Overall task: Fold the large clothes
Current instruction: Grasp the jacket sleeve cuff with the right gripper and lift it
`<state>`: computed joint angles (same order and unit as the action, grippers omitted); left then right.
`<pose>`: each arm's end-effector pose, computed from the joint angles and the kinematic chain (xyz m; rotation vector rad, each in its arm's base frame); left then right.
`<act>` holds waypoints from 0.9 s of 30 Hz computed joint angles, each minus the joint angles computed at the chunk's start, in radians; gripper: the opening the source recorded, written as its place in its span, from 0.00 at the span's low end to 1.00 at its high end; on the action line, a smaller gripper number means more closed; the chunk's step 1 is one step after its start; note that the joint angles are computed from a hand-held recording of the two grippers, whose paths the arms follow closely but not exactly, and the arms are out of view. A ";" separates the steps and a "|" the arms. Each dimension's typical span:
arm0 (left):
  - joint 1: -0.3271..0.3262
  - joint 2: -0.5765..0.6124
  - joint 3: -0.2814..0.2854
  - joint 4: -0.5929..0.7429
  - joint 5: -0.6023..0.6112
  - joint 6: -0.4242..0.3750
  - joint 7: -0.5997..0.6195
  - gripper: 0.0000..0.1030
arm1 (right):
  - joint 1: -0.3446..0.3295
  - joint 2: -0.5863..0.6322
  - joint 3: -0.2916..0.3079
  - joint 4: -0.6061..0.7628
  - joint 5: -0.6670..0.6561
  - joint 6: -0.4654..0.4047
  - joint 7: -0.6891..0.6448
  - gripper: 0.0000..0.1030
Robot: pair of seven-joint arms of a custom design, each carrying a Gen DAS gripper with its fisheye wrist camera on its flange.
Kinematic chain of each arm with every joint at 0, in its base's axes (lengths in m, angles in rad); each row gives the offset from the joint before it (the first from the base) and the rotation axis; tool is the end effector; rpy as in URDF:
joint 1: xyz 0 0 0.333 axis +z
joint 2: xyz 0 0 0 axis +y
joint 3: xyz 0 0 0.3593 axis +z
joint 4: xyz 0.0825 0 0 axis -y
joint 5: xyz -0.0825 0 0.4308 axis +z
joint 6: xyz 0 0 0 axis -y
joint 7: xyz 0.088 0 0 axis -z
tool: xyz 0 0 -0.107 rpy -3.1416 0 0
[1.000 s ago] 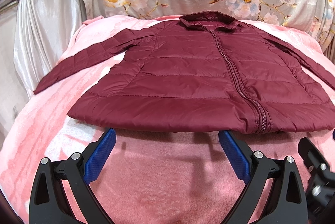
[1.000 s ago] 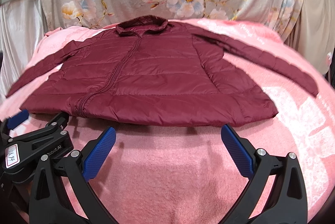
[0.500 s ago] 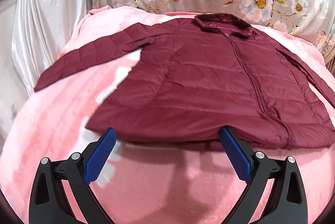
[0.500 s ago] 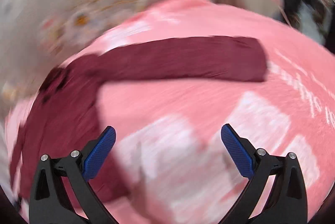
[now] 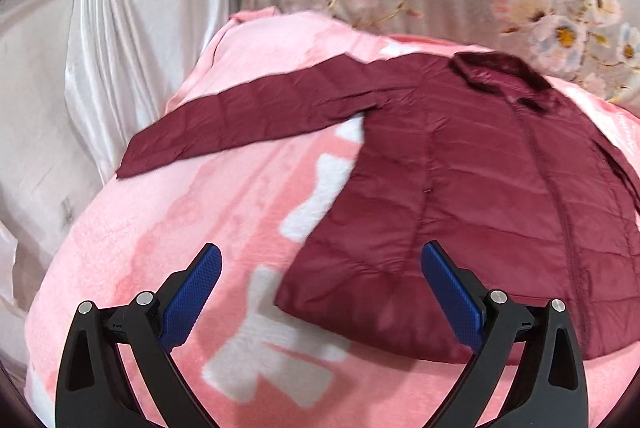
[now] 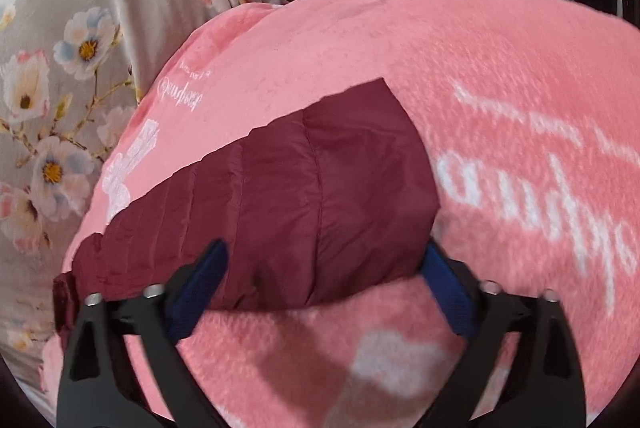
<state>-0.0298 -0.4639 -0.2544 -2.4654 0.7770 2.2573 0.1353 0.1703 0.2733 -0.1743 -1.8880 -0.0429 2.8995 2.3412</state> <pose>0.4413 -0.1173 0.5073 -2.1635 0.9792 -0.3167 0.7167 0.0106 0.4680 -1.0190 2.2259 -0.4523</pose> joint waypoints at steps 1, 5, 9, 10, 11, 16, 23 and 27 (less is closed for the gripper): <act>0.002 0.001 0.004 -0.004 -0.004 0.001 0.000 0.95 | -0.009 0.006 0.007 0.009 0.008 0.002 -0.017 0.48; 0.006 0.018 0.012 -0.002 -0.008 -0.001 0.012 0.95 | 0.008 0.023 0.016 0.081 0.007 0.018 -0.071 0.07; 0.002 0.038 0.010 0.014 -0.005 0.003 0.026 0.95 | 0.039 0.018 0.085 0.173 -0.019 0.097 -0.219 0.06; 0.000 0.042 0.012 0.017 -0.007 0.009 0.029 0.95 | 0.026 0.020 0.142 0.201 0.016 0.114 -0.308 0.06; -0.002 0.047 0.014 0.021 -0.010 0.016 0.032 0.95 | 0.004 0.025 0.215 0.231 0.062 0.123 -0.413 0.06; -0.009 0.075 0.011 0.045 -0.016 0.039 0.043 0.95 | -0.063 0.092 0.528 0.364 0.248 0.078 -0.833 0.06; -0.012 0.114 0.016 0.075 -0.016 0.070 0.056 0.95 | 0.029 0.202 0.646 0.455 0.352 -0.082 -1.076 0.08; -0.016 0.135 0.023 0.083 -0.024 0.089 0.069 0.95 | 0.080 0.199 0.627 0.445 0.409 -0.123 -1.114 0.21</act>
<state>-0.0460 -0.3292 -0.2313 -2.3827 0.7528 2.3463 0.2044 0.2499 0.4725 0.4527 -1.4429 0.3664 2.7765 1.2272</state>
